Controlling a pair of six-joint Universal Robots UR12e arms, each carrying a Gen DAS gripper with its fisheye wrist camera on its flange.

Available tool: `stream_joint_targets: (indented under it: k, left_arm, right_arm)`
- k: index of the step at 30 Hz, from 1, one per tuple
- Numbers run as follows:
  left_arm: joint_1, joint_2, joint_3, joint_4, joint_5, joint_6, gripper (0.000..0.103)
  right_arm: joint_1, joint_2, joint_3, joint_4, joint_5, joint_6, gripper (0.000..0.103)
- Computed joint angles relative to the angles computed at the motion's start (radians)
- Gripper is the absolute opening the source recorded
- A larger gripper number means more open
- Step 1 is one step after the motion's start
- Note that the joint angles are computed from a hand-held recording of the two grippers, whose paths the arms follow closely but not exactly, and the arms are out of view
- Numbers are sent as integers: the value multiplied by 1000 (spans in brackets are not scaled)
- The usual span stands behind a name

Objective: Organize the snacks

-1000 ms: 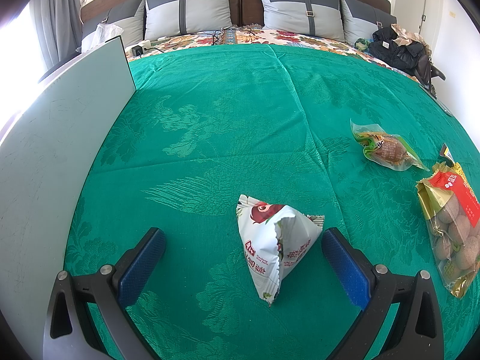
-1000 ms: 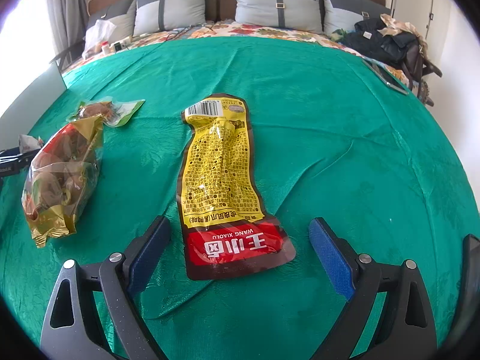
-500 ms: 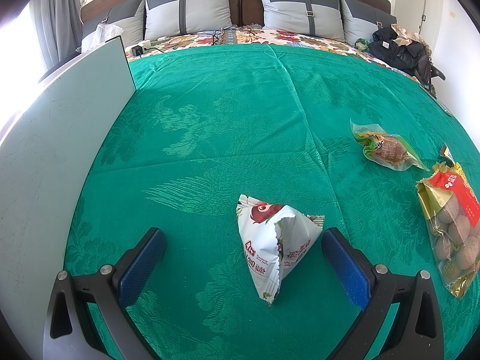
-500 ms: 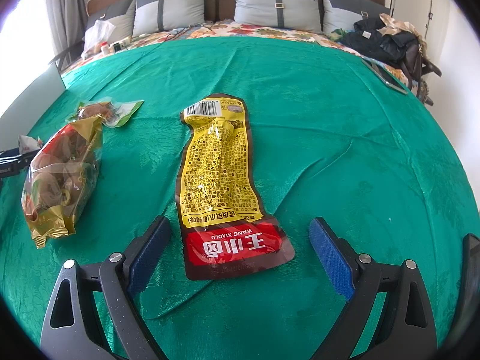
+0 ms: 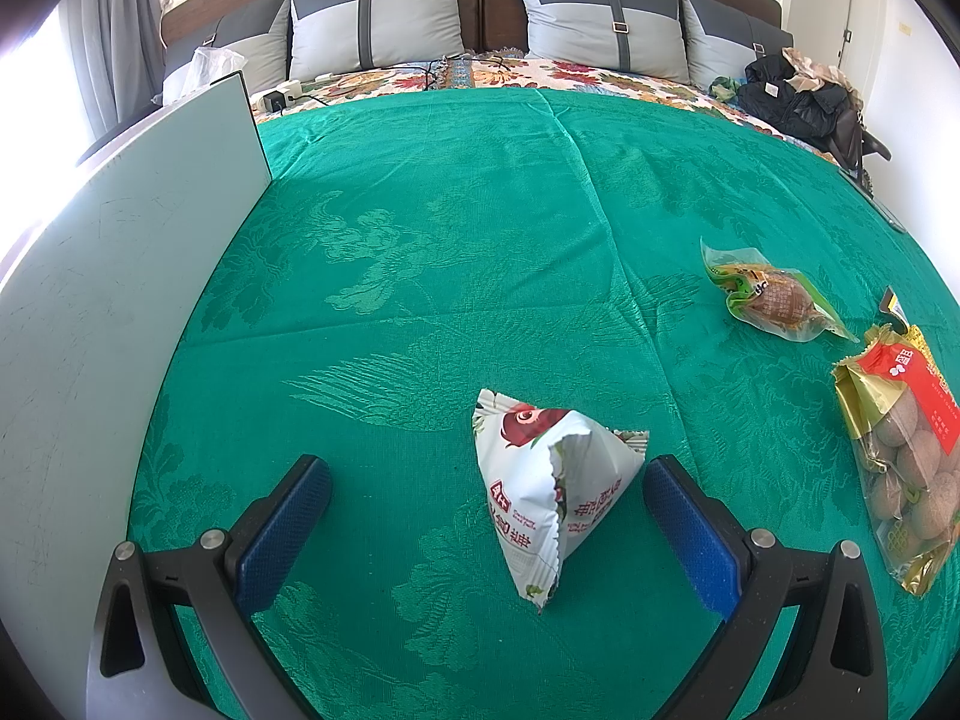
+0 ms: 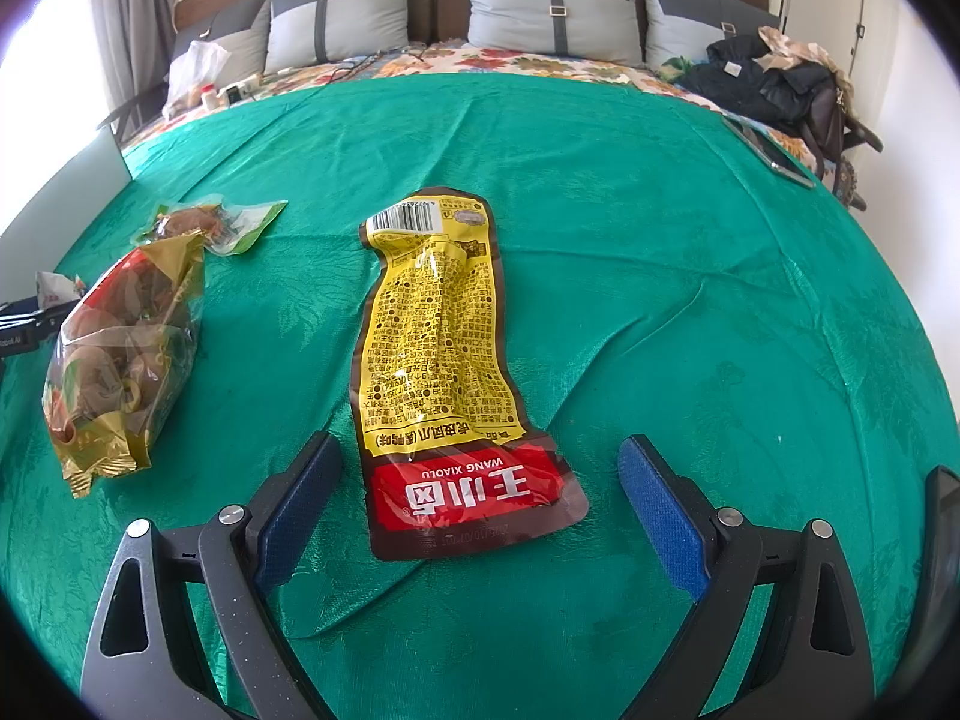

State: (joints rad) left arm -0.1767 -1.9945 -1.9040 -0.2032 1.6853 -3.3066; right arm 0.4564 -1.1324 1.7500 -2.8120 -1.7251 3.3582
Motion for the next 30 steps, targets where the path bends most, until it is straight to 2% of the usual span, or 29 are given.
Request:
stream_joint_targets:
  k: [30]
  left_arm:
    - [0,1,0,0,0,0,103]
  right_arm:
    - [0,0,0,-1,-1,1,95]
